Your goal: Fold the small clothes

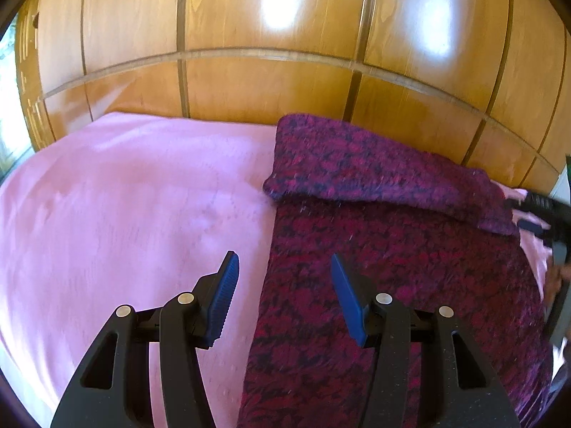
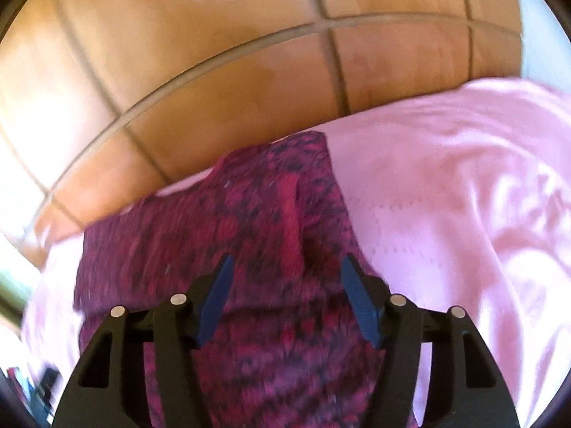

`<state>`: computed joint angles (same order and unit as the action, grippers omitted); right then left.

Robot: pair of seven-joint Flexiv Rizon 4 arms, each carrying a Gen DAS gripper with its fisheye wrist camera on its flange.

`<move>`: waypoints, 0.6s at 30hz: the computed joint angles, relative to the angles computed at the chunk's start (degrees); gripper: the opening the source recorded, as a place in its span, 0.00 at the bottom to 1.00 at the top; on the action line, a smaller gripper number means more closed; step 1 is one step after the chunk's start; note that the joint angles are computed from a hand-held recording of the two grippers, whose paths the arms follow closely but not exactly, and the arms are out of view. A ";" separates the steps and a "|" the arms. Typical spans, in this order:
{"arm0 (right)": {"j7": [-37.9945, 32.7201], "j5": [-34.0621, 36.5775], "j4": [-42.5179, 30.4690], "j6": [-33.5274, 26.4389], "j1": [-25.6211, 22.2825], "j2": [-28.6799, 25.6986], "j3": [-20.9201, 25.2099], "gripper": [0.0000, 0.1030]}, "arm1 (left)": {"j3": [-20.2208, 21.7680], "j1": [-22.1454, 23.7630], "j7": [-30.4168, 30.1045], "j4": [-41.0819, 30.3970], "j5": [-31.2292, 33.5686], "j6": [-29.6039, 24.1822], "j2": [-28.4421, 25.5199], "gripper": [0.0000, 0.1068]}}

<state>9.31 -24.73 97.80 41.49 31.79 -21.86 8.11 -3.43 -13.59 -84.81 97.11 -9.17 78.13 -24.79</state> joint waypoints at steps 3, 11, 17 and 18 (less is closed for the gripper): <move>-4.15 3.11 -2.61 -1.24 -1.31 -2.29 0.75 0.38 | -1.58 1.68 1.65 2.12 -1.69 -0.80 0.82 0.49; -14.45 3.96 -8.98 -12.82 0.24 -6.41 -0.20 0.36 | -7.45 7.00 10.77 10.81 -10.14 -0.13 4.85 0.49; -11.69 3.34 -0.62 -7.17 0.11 1.47 1.12 0.67 | -12.41 10.76 25.88 18.04 -23.16 -3.39 9.51 0.49; -11.25 4.13 1.35 -4.84 -0.48 3.06 1.75 0.68 | -12.60 10.87 28.16 19.12 -25.18 -4.09 10.28 0.49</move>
<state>-1.94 -20.61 99.15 36.64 31.30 -18.81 9.86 -16.03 -2.72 -56.64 116.23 -34.35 74.04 -14.51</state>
